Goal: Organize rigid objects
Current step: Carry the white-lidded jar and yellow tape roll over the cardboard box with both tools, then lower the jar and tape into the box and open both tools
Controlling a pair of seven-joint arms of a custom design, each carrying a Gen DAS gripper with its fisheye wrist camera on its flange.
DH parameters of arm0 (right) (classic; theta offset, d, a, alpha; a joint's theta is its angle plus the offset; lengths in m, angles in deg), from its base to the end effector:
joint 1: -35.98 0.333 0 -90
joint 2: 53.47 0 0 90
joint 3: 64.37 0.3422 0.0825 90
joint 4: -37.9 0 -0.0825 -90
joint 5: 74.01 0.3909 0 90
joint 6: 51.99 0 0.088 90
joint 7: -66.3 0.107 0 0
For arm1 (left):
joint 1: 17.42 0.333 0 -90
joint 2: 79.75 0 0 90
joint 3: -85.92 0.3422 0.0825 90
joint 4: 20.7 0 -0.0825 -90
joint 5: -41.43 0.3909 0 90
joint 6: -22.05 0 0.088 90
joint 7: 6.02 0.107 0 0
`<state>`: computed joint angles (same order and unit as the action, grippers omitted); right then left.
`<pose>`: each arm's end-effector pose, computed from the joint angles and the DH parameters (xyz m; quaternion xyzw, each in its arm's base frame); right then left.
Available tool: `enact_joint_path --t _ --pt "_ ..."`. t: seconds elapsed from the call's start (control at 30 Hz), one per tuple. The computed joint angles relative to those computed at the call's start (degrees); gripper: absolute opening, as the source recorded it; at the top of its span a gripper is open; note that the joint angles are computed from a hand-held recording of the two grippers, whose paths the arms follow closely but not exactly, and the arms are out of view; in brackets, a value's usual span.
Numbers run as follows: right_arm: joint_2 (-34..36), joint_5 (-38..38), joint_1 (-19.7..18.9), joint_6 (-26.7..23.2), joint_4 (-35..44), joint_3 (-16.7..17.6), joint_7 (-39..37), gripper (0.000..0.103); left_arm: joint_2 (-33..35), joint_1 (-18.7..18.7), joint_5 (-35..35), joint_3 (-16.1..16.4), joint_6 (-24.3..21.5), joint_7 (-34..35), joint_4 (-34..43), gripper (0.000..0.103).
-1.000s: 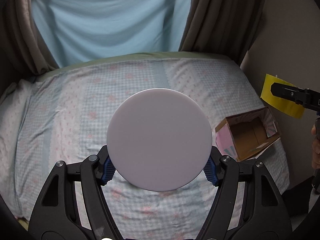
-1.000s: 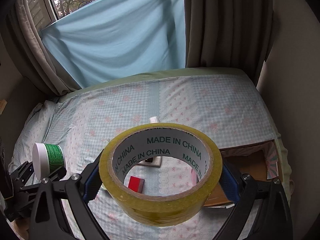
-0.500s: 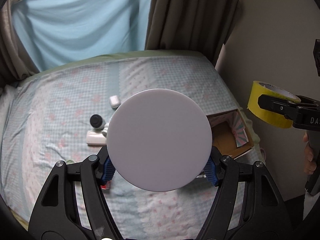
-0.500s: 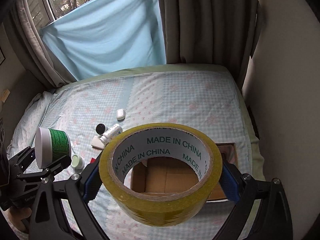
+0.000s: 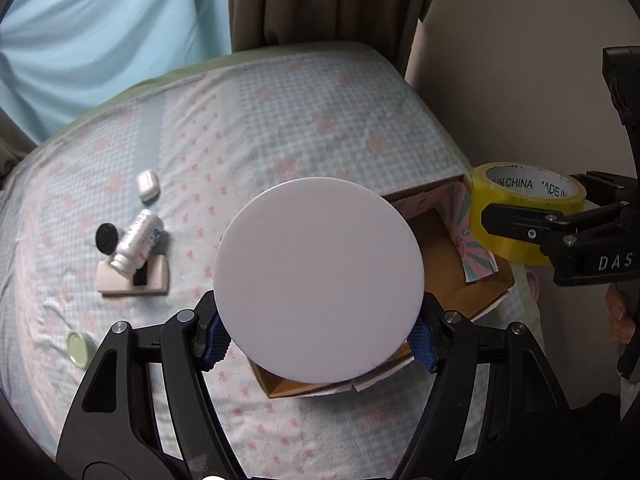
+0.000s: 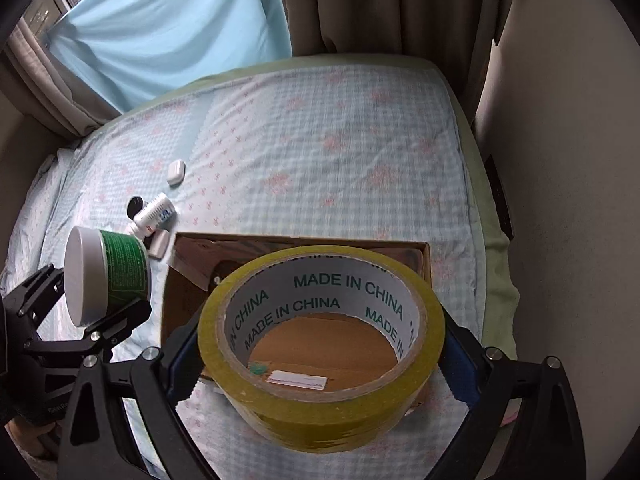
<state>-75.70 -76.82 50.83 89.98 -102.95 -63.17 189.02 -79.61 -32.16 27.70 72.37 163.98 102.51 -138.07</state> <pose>0.4349 0.1260 0.5028 -0.5973 0.7758 -0.0925 0.1812 0.5221 -0.2800 0.5065 -0.4281 0.8741 -0.2200 0.0648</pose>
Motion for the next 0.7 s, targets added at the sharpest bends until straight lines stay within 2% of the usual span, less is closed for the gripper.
enact_joint_path --t 0.2,0.33,0.5,0.63,0.7 --pt "6.06 4.8 2.78 6.8 -3.36 -3.82 -15.69 0.096 8.41 -1.92 6.04 -0.41 0.97 -2.93 1.06 0.068" --pt "9.61 6.14 3.02 11.52 -5.2 -3.65 -26.33 0.096 13.27 -3.39 9.71 0.18 -0.14 -5.11 3.9 0.068" --pt "12.39 7.63 2.64 13.87 -5.67 -2.84 -34.62 0.096 16.95 -4.55 12.82 0.74 -0.99 -6.32 7.04 0.068" --pt "14.03 12.57 2.92 15.19 -5.19 -3.01 -40.82 0.096 18.18 -5.66 15.79 1.43 -1.55 -7.47 8.63 0.068" --pt "14.81 17.44 3.61 15.02 -4.6 -3.48 -45.56 0.097 18.21 -5.14 14.67 0.85 -0.8 -6.25 8.66 0.068"
